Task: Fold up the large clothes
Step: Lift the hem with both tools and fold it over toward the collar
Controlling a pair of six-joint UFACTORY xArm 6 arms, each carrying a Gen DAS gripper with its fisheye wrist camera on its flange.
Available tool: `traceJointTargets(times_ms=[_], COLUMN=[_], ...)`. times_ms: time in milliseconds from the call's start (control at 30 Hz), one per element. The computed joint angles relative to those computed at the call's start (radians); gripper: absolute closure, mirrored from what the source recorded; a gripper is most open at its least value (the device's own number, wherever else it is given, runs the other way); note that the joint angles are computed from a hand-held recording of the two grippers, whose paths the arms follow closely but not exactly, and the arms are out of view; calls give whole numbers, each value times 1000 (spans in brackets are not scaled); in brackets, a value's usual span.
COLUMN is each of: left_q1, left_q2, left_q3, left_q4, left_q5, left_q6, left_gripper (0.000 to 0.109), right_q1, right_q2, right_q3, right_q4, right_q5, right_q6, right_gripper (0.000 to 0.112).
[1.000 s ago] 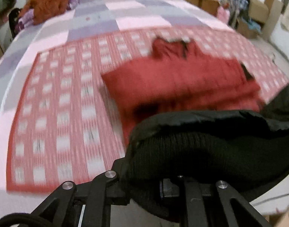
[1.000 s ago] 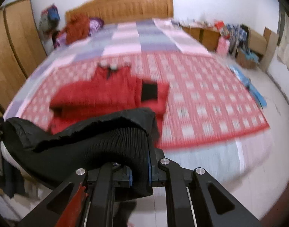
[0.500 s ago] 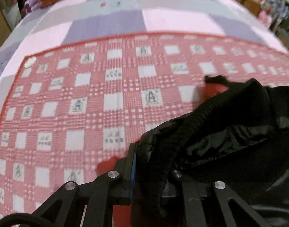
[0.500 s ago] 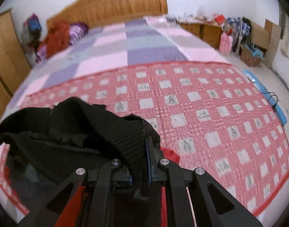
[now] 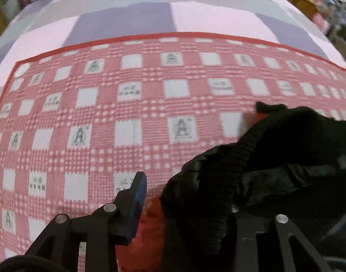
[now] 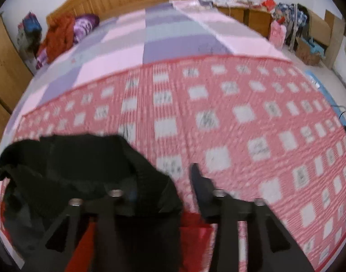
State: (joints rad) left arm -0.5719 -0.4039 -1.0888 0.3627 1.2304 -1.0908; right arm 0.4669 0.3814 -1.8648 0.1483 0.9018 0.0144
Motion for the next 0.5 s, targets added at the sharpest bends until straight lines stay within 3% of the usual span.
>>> traceJointTargets(times_ms=[133, 200, 233, 333, 400, 467, 500], left_q1=[105, 133, 146, 121, 67, 45, 73], left_q2=[-20, -14, -20, -48, -45, -70, -90], left_q3=[-20, -61, -68, -75, -95, -74, -47], left_q4=[-241, -231, -230, -157, -71, -28, -60], left_q5=[-21, 42, 53, 41, 57, 28, -14], left_q6=[256, 309, 318, 237, 209, 172, 146], left_gripper=[61, 52, 45, 45, 45, 37, 36], right_q1=[-23, -34, -31, 3, 64, 123, 153], right_q2=[-79, -108, -132, -227, -326, -404, -436], right_q3=[12, 7, 21, 129, 269, 387, 439], right_q4=[7, 54, 58, 63, 3, -46, -53], right_q5=[0, 46, 59, 60, 7, -29, -35], right_q6=[-65, -92, -84, -90, -100, -91, -81], right_gripper=[37, 37, 37, 37, 37, 37, 37])
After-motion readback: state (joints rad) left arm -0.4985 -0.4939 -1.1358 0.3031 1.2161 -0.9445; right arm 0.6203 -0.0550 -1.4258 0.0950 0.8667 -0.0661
